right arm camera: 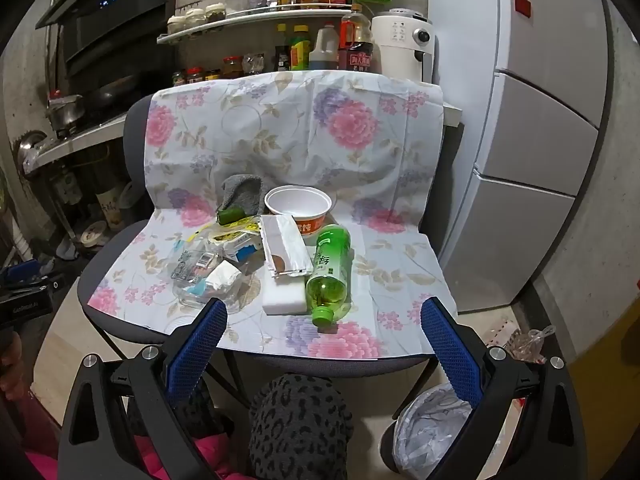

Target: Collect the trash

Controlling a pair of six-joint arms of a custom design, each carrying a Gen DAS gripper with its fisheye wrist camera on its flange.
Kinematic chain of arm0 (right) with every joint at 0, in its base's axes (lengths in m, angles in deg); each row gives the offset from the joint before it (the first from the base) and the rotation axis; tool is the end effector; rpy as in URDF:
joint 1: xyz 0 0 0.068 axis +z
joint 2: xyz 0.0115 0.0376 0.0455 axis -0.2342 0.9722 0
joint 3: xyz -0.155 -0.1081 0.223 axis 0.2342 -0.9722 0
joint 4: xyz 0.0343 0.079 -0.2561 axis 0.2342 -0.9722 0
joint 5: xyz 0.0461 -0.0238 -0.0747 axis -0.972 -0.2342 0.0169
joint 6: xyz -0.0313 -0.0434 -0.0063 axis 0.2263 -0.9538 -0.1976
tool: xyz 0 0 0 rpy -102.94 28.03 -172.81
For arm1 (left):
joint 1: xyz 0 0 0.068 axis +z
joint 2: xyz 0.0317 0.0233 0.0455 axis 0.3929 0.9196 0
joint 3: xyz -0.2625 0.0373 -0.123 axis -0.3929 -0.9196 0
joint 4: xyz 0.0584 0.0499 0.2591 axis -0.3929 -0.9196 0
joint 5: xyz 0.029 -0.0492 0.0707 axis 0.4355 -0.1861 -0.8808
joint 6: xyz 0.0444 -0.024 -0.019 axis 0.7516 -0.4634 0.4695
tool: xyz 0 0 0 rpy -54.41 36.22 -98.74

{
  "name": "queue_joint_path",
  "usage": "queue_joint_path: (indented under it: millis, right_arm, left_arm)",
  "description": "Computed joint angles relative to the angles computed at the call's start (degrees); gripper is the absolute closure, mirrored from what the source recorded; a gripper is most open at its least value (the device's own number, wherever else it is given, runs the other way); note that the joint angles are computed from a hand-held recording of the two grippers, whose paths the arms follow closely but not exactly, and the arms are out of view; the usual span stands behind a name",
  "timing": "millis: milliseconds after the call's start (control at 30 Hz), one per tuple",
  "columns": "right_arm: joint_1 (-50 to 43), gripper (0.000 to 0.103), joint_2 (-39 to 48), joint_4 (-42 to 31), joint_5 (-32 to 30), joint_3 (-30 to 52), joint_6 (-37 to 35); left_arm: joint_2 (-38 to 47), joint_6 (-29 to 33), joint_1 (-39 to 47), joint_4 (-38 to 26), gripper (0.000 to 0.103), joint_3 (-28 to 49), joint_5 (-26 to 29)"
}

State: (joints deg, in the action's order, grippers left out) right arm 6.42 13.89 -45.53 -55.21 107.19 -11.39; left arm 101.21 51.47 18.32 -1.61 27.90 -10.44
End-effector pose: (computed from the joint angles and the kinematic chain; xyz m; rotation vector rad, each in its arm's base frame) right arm 0.2240 0.0662 0.3657 0.1672 2.2467 -0.1211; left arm 0.2814 -0.0218 0.3506 0.0646 2.3829 0.0163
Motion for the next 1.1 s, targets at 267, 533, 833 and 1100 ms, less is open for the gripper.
queue_joint_path:
  millis: [267, 533, 833, 1100]
  right_arm:
    - [0.1, 0.006, 0.4, 0.1, -0.4, 0.1, 0.6]
    - [0.9, 0.006, 0.8, 0.5, 0.3, -0.3, 1.2]
    - [1.6, 0.006, 1.2, 0.7, 0.5, -0.3, 1.7]
    - [2.4, 0.006, 1.8, 0.4, 1.2, 0.3, 2.3]
  left_arm:
    - [0.6, 0.1, 0.1, -0.2, 0.007, 0.4, 0.6]
    - [-0.3, 1.0, 1.6, 0.6, 0.007, -0.6, 0.9]
    - [-0.4, 0.7, 1.2, 0.8, 0.007, -0.9, 0.4]
    - [-0.1, 1.0, 2.1, 0.2, 0.007, 0.0, 0.9]
